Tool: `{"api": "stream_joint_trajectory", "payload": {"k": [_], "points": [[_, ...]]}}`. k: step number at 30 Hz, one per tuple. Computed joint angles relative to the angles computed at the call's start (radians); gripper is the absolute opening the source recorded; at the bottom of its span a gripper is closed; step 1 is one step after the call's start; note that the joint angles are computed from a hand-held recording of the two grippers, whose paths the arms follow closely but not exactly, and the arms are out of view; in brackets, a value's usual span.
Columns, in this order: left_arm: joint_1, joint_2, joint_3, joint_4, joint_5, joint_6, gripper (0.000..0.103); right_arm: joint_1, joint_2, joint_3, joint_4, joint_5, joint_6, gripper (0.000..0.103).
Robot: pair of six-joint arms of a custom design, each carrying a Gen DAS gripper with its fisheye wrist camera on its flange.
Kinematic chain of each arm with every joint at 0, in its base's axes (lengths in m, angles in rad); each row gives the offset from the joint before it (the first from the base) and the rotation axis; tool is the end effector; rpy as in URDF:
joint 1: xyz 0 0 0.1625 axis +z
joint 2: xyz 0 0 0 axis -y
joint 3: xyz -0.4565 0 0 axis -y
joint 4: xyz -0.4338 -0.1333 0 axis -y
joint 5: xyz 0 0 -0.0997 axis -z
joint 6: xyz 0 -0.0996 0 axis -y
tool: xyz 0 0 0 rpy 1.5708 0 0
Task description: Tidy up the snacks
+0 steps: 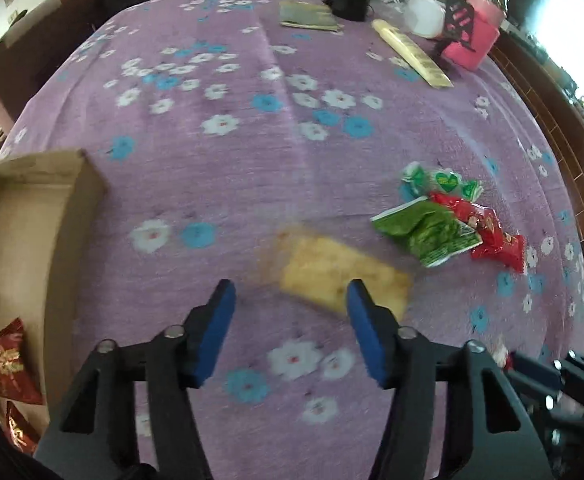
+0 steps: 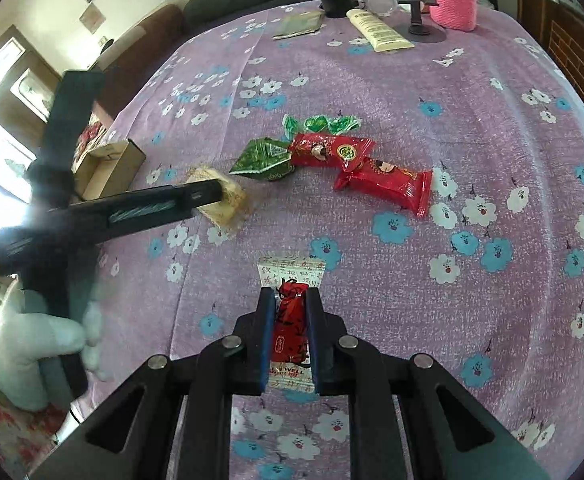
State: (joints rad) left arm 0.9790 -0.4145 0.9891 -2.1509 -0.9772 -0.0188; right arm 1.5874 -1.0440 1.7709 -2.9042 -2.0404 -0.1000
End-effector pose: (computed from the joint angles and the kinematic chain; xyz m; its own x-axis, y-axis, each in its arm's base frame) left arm -0.3352 -0.8376 0.0286 -0.7000 0.4442 -0.5591 0.5448 0.8384 -0.0160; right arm 0.0996 -0.6846 0.2527 -0.8901 0.1599 0.4269 -0.1030 0.8417 -0.5300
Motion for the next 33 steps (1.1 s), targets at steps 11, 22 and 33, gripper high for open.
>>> {"api": "stream_joint_trajectory", "payload": {"k": [11, 22, 33], "points": [[-0.002, 0.057, -0.096, -0.068, -0.064, 0.126, 0.064, -0.006, -0.001, 0.006, 0.013, 0.023, -0.027, 0.023], [-0.015, 0.197, -0.383, 0.436, -0.002, 0.202, 0.063, -0.005, 0.003, 0.010, 0.031, 0.018, -0.051, 0.023], [0.006, -0.087, 0.031, 0.186, -0.098, -0.050, 0.065, -0.008, 0.007, 0.009, 0.021, 0.044, -0.079, 0.034]]}}
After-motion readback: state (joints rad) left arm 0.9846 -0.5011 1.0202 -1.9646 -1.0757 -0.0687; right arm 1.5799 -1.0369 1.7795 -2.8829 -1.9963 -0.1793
